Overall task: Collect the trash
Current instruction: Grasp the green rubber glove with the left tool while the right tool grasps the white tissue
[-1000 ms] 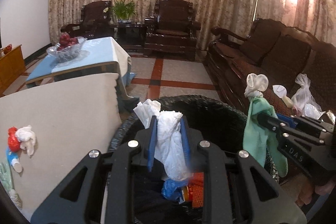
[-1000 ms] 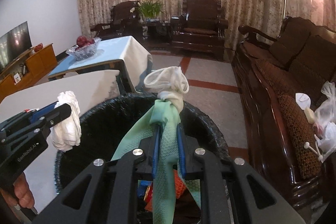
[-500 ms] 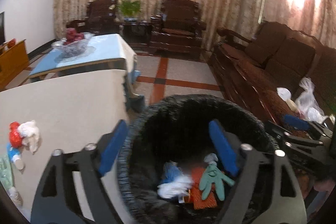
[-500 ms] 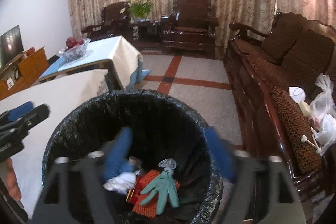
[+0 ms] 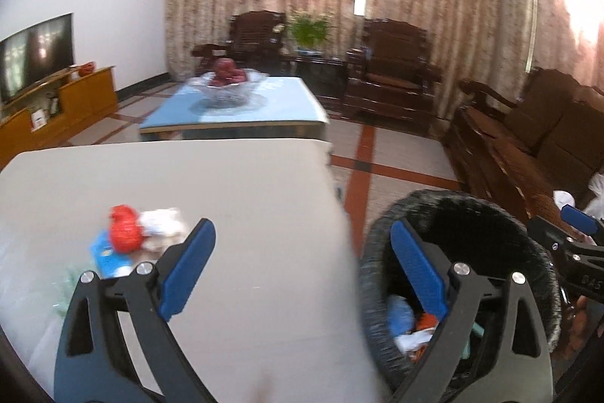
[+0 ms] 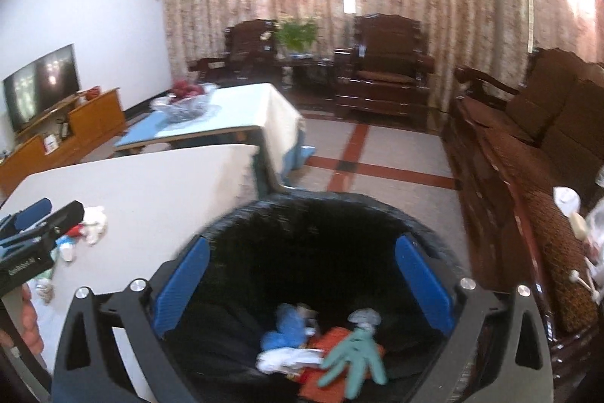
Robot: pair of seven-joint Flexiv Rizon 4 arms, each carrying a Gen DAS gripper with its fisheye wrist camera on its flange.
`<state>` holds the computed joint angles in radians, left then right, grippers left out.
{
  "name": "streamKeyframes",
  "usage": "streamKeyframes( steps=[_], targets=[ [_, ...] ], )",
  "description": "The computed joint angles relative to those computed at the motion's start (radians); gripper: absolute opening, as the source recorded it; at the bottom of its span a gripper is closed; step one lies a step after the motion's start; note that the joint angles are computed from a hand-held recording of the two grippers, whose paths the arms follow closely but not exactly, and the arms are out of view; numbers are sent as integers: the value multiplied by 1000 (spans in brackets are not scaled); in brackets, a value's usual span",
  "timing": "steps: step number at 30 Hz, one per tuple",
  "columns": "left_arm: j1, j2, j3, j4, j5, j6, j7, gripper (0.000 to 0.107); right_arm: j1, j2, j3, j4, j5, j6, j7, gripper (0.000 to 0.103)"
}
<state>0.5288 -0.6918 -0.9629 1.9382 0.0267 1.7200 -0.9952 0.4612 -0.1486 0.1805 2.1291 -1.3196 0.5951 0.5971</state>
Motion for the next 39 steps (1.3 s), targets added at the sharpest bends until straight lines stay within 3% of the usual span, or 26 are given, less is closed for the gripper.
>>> streamKeyframes(
  steps=[7, 14, 24, 33, 39],
  targets=[
    [47, 40, 72, -6, -6, 36, -40, 92, 23, -135, -49, -154, -108, 117, -24, 97],
    [29, 65, 225, -42, -18, 60, -82, 92, 58, -272, -113, -309, -187, 223, -33, 97],
    [-81, 44, 451, -102, -103, 11, -106, 92, 125, -473, -207, -527, -168, 349, -102, 96],
    [-170, -4, 547, -148, -177, -46, -67, 91, 163, -534, -267, -580, -97, 405, -162, 96],
    [-244, -15, 630, -186, -244, -130, -52, 76, 170, -552, -286, -592, -67, 437, -195, 95]
  ],
)
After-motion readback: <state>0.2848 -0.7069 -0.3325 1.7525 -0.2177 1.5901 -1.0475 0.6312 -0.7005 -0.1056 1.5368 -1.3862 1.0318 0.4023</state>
